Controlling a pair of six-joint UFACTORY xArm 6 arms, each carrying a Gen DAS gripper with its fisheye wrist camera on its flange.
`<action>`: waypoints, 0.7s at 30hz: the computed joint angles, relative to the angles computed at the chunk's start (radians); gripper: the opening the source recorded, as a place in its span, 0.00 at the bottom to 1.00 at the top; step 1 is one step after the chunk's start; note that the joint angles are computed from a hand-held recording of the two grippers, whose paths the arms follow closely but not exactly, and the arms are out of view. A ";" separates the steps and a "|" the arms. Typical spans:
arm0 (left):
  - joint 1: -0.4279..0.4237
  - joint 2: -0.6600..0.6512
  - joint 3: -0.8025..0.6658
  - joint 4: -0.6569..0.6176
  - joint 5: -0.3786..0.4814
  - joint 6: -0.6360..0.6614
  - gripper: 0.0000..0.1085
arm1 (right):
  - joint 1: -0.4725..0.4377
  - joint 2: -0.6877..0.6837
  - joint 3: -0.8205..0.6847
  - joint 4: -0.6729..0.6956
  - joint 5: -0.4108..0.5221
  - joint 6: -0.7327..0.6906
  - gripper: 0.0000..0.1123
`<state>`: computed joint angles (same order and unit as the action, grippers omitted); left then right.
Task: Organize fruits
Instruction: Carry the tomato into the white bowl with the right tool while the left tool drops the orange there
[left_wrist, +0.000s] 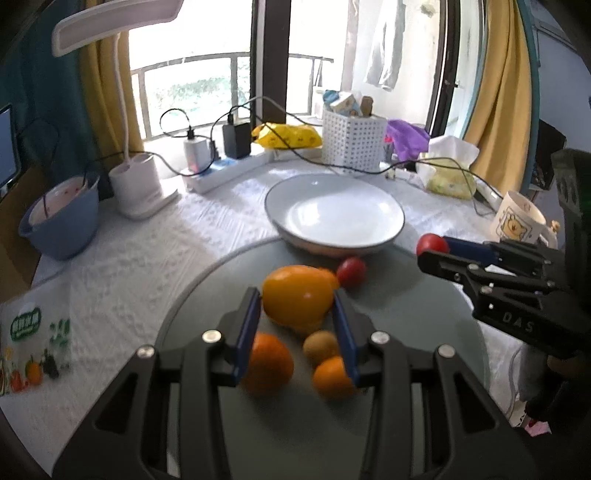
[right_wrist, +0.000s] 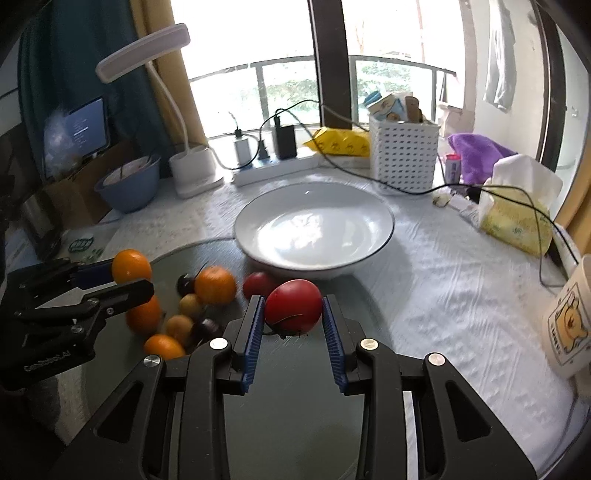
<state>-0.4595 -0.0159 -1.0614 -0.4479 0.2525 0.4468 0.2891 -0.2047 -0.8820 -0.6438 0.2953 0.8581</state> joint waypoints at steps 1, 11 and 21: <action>0.000 0.013 -0.019 -0.010 0.009 0.007 0.37 | -0.008 0.006 -0.008 -0.002 -0.002 -0.004 0.31; -0.005 0.163 -0.230 -0.042 0.083 0.042 0.37 | -0.065 0.074 -0.077 0.008 -0.039 -0.043 0.31; -0.005 0.319 -0.436 -0.007 0.173 0.009 0.37 | -0.094 0.156 -0.141 0.084 -0.043 -0.123 0.31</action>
